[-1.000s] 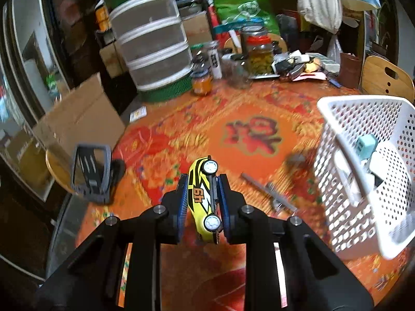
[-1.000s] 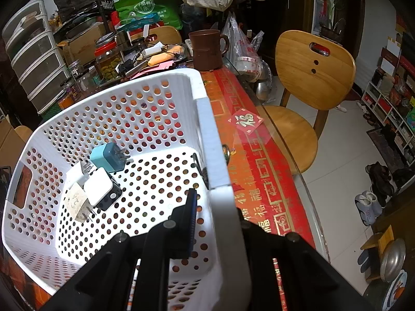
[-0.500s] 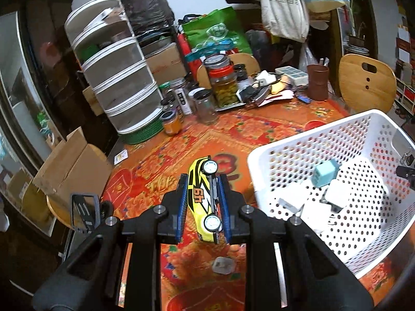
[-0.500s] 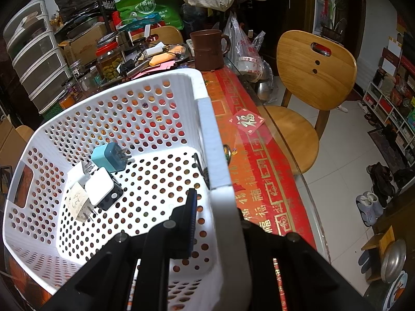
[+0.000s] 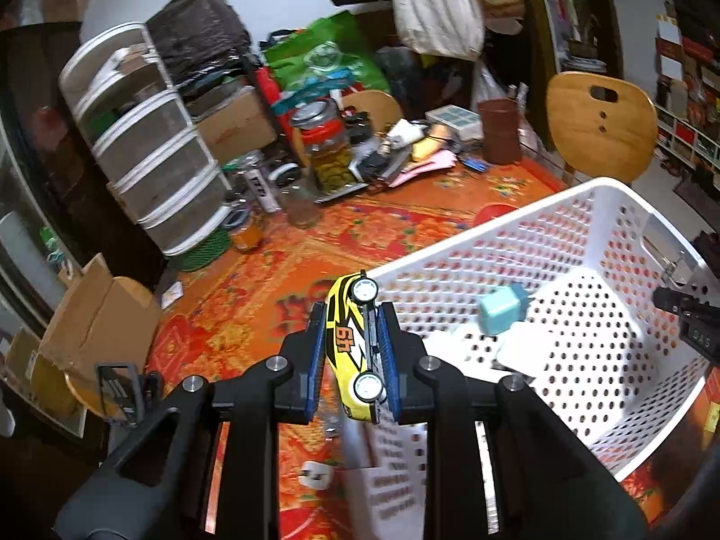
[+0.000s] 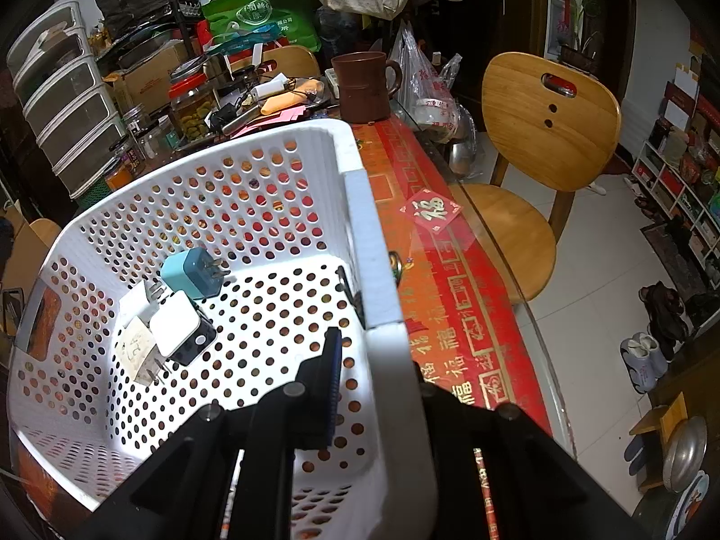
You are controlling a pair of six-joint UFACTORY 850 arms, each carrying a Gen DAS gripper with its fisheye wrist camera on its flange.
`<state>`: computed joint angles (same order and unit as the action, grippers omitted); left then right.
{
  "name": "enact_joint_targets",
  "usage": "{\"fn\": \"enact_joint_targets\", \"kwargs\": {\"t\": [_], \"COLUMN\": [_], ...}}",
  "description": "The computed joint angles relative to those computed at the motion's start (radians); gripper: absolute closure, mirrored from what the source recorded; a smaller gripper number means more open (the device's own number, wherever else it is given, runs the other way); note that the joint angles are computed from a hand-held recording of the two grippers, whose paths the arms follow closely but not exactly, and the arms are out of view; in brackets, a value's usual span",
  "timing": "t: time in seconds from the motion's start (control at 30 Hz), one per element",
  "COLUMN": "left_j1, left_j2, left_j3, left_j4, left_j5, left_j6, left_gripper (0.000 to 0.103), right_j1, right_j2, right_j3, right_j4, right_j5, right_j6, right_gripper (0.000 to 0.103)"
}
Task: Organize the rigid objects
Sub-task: 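Carry the yellow toy car over the basket and open the left tool, then grasp the white square plug charger on the table with the left tool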
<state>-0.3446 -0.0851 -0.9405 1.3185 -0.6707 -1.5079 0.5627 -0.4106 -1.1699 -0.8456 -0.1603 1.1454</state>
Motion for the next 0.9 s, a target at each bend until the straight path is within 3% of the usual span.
{"fn": "enact_joint_targets", "kwargs": {"t": [0.27,0.3,0.33,0.4,0.43,0.6,0.7,0.9], "left_j1": [0.001,0.007,0.009,0.007,0.011,0.075,0.157,0.307], "left_j2": [-0.077,-0.074,-0.06,-0.024,0.005,0.187,0.288,0.31], "left_j3": [-0.053,-0.047,-0.03,0.009,0.037,0.189,0.295,0.431], "left_j4": [-0.1,-0.095,-0.05,0.054,0.109,0.181,0.186,0.181], "left_j5": [0.104,0.122,0.128,0.099,0.097,0.131,0.178,0.265], "left_j6": [0.087,0.083,0.036,-0.077,-0.136,-0.255,-0.275,-0.279], "left_gripper": [0.079,0.063,0.038,0.011,0.005,0.001,0.001,0.001], "right_j1": [0.0,0.0,0.0,0.0,0.0,0.001,0.0,0.003], "right_j2": [0.0,0.0,0.0,0.0,0.0,0.0,0.0,-0.001], "right_j3": [0.0,0.0,-0.001,0.0,0.0,0.0,0.001,-0.001], "right_j4": [0.003,0.006,0.006,0.005,0.002,-0.001,0.001,-0.013], "right_j5": [0.001,0.001,0.0,0.0,0.001,0.001,0.002,-0.004], "right_j6": [-0.003,-0.005,-0.006,-0.006,-0.002,-0.001,-0.002,0.011], "right_gripper": [0.089,0.089,0.089,0.089,0.089,0.089,0.089,0.089]}}
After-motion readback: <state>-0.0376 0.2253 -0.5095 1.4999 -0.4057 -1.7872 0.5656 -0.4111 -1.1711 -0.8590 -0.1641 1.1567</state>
